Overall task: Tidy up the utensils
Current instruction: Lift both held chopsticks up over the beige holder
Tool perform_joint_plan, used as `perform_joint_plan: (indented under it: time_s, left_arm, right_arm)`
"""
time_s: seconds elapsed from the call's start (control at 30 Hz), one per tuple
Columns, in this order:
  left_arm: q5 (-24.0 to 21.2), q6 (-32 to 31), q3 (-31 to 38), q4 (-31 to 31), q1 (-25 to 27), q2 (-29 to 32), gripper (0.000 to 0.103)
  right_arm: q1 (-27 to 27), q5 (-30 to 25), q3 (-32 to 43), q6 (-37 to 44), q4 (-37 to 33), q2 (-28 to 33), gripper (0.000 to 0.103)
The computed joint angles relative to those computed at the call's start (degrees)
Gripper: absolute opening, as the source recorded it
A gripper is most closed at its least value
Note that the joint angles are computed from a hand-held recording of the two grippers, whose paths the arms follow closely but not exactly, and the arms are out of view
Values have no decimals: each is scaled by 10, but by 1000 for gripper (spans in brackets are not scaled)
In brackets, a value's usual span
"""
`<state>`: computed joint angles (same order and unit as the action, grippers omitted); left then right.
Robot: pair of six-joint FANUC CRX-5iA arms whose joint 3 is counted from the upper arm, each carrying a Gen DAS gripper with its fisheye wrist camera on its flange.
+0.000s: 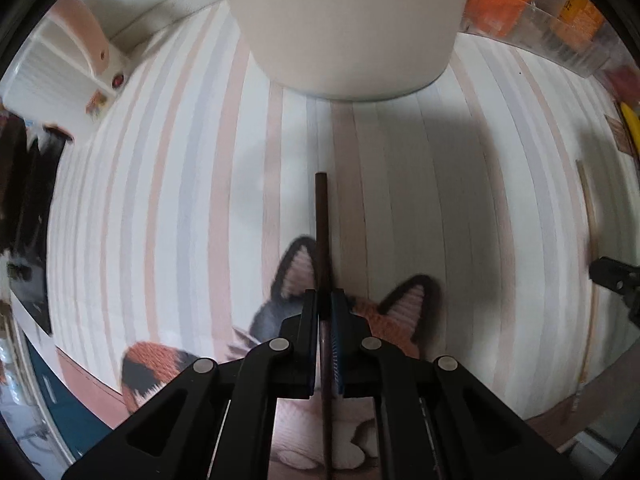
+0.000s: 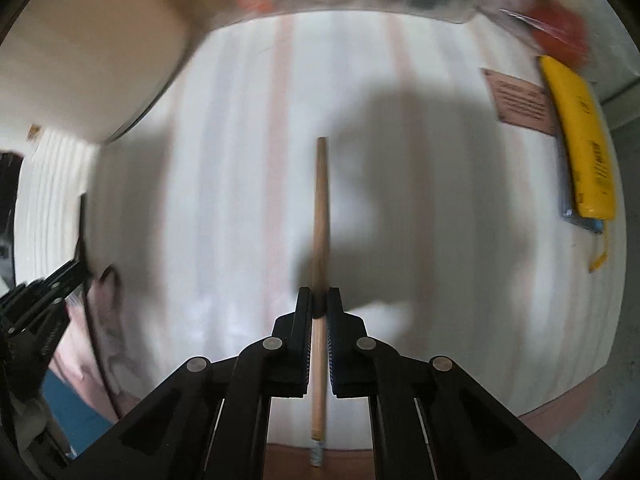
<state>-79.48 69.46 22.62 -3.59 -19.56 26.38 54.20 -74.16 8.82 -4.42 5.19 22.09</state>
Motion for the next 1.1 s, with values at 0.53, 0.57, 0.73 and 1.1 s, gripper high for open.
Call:
perform_joint_plan:
  time_s: [0.53,0.57,0.73,1.1]
  left_arm:
    - [-42,-26,54,50,58,50,7]
    - [-39,-25,50,51,56,48,7]
    - [-14,-21,30,50,54,32,4]
    - [59,-76,-38,141,98,-64,4]
  right_arm:
    - [-38,-113,147,78,-55,89,10]
    - [-38,-119,155,79,-55,94,10]
    - [-35,-123,162,70,-40,103,7]
    - [27,-100,121,-53,101,63,7]
